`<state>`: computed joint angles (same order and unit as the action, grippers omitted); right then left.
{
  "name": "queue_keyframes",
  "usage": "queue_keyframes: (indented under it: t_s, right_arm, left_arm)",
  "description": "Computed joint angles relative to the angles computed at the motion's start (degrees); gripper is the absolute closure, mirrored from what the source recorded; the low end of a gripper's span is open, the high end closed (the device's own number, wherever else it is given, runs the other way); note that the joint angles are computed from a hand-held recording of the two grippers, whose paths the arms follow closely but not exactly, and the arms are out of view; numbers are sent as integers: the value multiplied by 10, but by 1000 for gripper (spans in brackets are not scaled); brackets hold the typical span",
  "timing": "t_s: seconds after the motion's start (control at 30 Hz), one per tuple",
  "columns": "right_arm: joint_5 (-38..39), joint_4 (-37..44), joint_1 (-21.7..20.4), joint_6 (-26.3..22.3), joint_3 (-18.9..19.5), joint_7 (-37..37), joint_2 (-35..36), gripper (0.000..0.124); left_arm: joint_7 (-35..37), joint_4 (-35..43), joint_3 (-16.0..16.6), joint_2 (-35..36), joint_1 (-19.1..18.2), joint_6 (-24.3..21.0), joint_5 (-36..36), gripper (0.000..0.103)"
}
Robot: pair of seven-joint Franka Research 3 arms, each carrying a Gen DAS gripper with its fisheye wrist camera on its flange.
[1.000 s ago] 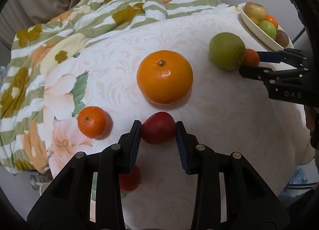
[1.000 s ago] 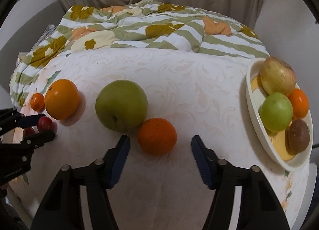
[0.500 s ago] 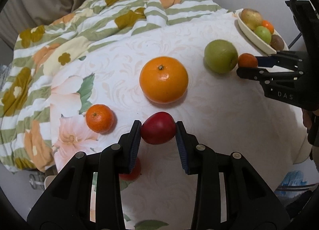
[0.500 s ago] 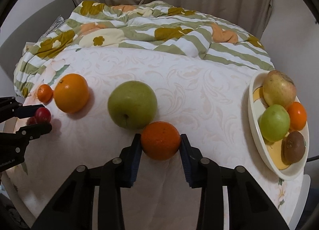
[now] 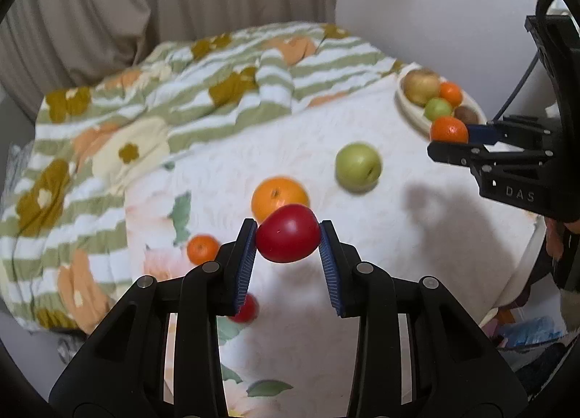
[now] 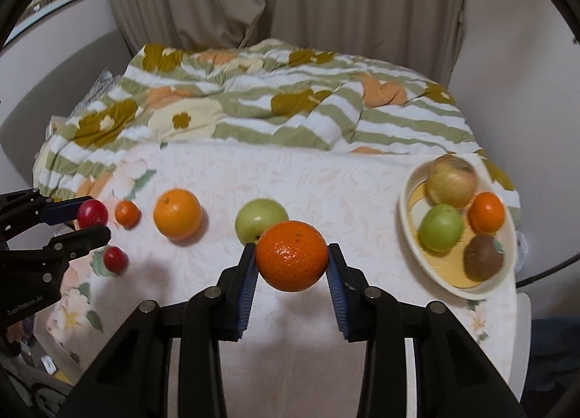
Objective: Organize fruits
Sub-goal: 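Carry the tomato and mandarin over the plate with both tools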
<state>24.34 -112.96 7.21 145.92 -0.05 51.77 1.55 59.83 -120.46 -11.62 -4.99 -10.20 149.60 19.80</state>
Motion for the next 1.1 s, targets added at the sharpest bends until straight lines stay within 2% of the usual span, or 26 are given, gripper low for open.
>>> queue_keyframes:
  t_s: [0.3, 0.47, 0.6, 0.8, 1.1]
  right_arm:
    - [15, -8, -15, -8, -17, 27, -46, 89]
    - [37, 17, -32, -22, -33, 0, -42, 89]
    - [72, 57, -52, -45, -45, -50, -16, 89]
    - [110, 145, -98, -100, -51, -128, 47, 89]
    - [133, 309, -173, -204, -36, -191, 170, 89]
  left_arm:
    - [-31, 63, -11, 19, -7, 18, 38, 61]
    - [-84, 133, -18, 63, -23, 7, 89, 61]
    - [-139, 213, -17, 118, -53, -28, 142, 61]
    - [-194, 356, -1, 221, -111, -94, 172, 61]
    - [-209, 606, 36, 394, -188, -193, 142, 61]
